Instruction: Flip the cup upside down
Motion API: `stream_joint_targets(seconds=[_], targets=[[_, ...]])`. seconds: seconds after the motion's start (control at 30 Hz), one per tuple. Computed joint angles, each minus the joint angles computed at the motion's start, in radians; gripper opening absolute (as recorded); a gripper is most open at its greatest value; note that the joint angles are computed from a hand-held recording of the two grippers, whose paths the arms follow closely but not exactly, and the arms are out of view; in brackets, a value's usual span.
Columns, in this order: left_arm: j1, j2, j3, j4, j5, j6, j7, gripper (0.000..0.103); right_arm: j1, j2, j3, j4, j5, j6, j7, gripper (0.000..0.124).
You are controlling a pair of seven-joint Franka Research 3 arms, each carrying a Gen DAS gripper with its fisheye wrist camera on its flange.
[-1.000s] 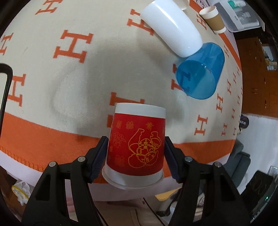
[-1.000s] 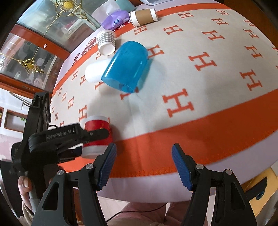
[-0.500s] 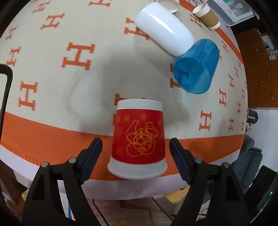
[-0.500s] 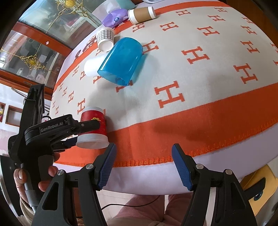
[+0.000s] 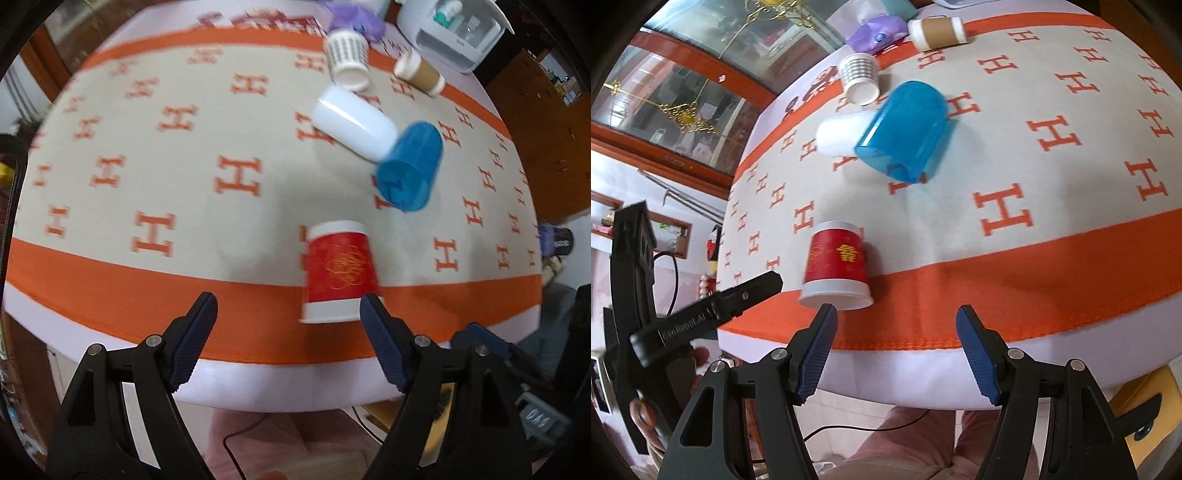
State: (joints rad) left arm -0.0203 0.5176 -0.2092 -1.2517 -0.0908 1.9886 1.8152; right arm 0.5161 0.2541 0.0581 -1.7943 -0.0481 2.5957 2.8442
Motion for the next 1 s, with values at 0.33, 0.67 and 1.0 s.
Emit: stream_joint_targets(seconds=[0.33,0.67,1.0], targets=[[0.065,-0.028,0.02,-0.06,-0.039,0.08,-0.014,0.074,-0.009,0.106,0.012,0.163,0.068,-0.021,-0.147,0.073],[0.091,-0.001,0.018,-0.083,-0.039,0.133,-0.007,0.065,-0.056,0.365,0.033,0.499,0.225,-0.151,-0.334,0.081],[0.096,0.036,0.015,-0.074,-0.033,0.161,0.022,0.065,-0.103,0.575,0.055,0.758,0.363,-0.263,-0.456,0.08]])
